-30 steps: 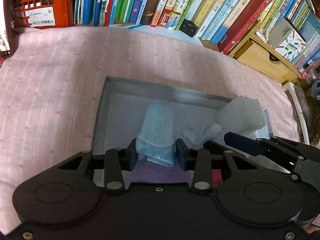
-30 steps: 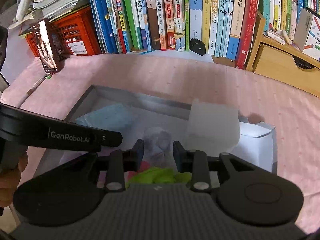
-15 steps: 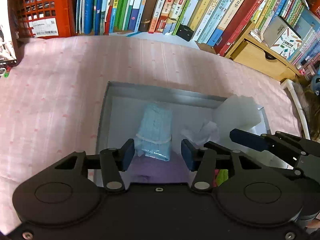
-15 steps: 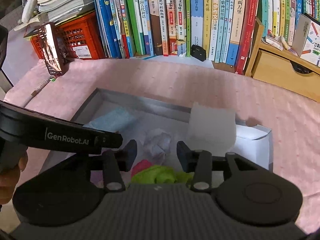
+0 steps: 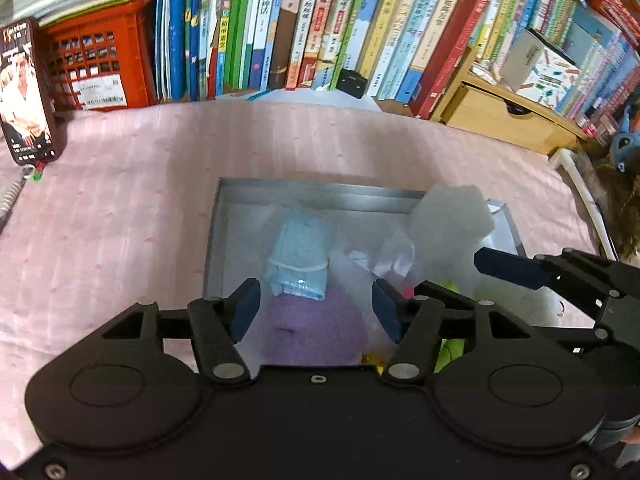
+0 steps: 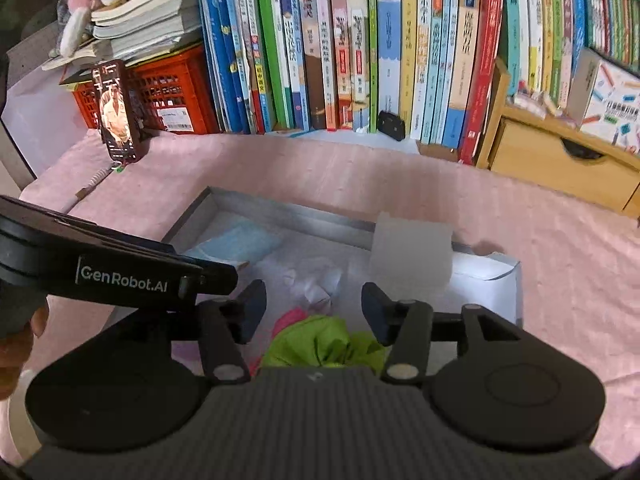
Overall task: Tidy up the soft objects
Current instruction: 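Withdraw both tools from the tray toward the blue floral pouch and green cloth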
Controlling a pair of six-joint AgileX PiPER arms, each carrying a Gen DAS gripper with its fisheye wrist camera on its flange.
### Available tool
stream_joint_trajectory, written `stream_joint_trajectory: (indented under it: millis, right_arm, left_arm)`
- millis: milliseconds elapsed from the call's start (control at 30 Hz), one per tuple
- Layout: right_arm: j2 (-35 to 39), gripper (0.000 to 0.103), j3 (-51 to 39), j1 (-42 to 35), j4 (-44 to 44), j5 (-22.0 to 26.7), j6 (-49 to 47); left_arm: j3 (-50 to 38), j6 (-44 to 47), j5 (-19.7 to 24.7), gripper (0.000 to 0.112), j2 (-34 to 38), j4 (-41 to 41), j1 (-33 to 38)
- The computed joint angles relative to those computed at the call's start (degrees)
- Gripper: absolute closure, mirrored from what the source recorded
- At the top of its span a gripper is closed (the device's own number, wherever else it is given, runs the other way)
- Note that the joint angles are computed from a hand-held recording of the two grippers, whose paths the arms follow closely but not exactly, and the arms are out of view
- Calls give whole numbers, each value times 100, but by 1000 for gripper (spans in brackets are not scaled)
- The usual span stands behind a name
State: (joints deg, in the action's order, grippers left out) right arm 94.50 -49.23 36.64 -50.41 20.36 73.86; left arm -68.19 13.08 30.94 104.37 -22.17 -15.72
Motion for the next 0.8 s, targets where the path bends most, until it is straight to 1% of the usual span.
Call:
stream_joint_trajectory:
  millis: [167, 300, 433, 500, 633, 733, 800]
  right_arm:
    - [-360, 33, 253, 189, -258, 66, 342]
    - [-684, 28, 478, 469, -818, 259, 937]
    - [-1002, 24, 735, 784, -1256, 451, 1454]
    - [-1146, 21, 866, 1002, -1498, 627, 1738]
    - [-1333, 20, 1036, 1571, -1852, 1142, 2184]
    - [-1454, 20, 1169, 2021, -2097, 1505, 2501]
    - [-1536, 18, 1277, 2354, -2265, 1753, 2762]
  left_arm:
    - [440, 80, -153, 48, -502, -23, -36]
    - [838, 237, -274, 44, -973, -98, -23]
    - [1332, 484, -424, 42, -1504, -257, -30]
    - [1596, 701, -493, 39, -1781, -437, -26]
    - [2197, 858, -783, 39, -2410, -524, -136]
    - [2643, 1089, -918, 38, -2957, -703, -218]
    - [2980, 651, -1162, 38, -3384, -226, -408]
